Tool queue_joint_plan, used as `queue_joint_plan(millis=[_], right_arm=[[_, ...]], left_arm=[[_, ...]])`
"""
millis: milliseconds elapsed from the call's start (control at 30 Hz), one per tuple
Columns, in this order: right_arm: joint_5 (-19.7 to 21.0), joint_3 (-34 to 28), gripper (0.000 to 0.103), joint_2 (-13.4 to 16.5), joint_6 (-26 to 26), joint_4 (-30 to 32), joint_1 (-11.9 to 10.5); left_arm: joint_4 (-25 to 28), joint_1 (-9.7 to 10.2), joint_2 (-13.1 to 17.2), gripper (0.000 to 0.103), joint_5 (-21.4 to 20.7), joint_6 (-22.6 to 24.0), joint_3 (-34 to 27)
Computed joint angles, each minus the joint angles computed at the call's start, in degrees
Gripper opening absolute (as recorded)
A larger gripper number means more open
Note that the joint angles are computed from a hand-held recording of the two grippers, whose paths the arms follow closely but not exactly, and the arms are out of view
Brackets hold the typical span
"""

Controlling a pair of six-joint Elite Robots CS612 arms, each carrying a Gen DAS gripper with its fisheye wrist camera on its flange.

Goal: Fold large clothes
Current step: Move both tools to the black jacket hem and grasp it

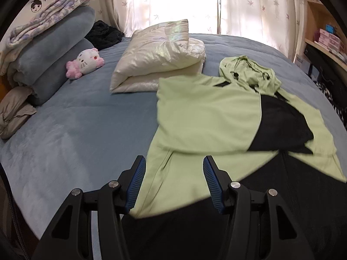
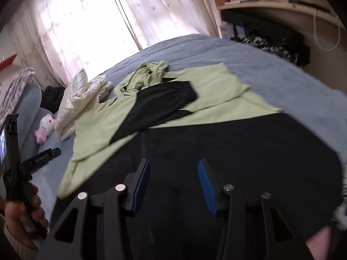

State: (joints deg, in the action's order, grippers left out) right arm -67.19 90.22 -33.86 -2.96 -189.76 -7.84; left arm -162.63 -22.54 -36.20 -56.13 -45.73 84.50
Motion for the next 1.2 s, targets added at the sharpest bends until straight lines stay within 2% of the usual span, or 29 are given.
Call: queue_joint_plan(millis=[133, 200, 300, 400, 500, 600, 733, 833, 900, 1033, 1133, 1167, 1200], right_arm=[[-1.22, 4.14, 0.047, -1.6, -2.11, -4.73, -2.2], [-1.86, 4.69, 0.047, -1.81, -0.16, -6.97, -3.34], [-2.59, 4.2, 0.051, -2.04, 2.41, -5.8, -4.87], [-2.5, 3.08, 0.058, -2.04, 3.44, -1.05, -6.25], [-4.08, 1.24, 0.058, -1.47, 1.1, 4.74, -7.23], [-3.32, -0.42, 0.058, -0.96, 0.06, 9.46, -8.24], [-1.8, -2.56, 0.058, -0.31, 0.3, 13.66, -9.44], [0.68, -5.37, 0.058, 0.44, -0.48, 21.61, -10.26], [1.86, -6.53, 0.058, 0.94, -1.34, 24.61, -10.66], [4.02, -8.19, 0.06, 1.48, -7.75, 29.69, -10.72], [5.05, -9.26, 0.059, 1.54, -12.75, 33.55, -10.68], [5.72, -9.42, 0.055, 1.45, -14.63, 34.65, -10.72], [6.06, -9.44, 0.046, 1.3, -16.33, 35.45, -10.73]], left_arm=[[-0.97, -0.89, -2.73, 0.054, -1.3, -1.44, 5.53], [-0.94, -1.3, -4.2, 0.054, -2.1, -2.41, 8.64], [-0.22, -1.56, -5.99, 0.057, -4.17, -4.31, 12.45], [0.02, -1.57, -7.31, 0.057, -5.78, -6.8, 15.87], [-0.49, -1.12, -8.2, 0.058, -8.73, -8.89, 18.46], [-2.4, -0.41, -8.73, 0.058, -12.45, -10.35, 20.55], [-5.94, 0.35, -8.46, 0.065, -16.07, -11.09, 22.03], [-7.93, 0.79, -7.85, 0.071, -18.01, -10.12, 22.15], [-9.08, 0.87, -7.49, 0.077, -18.81, -9.5, 22.19], [-10.0, 0.94, -6.68, 0.086, -19.98, -7.32, 21.76], [-11.35, 1.28, -6.32, 0.086, -21.27, -6.75, 21.7], [-11.99, 1.36, -6.24, 0.086, -21.63, -6.75, 21.82], [-12.78, 1.45, -6.16, 0.086, -22.15, -6.73, 22.0]])
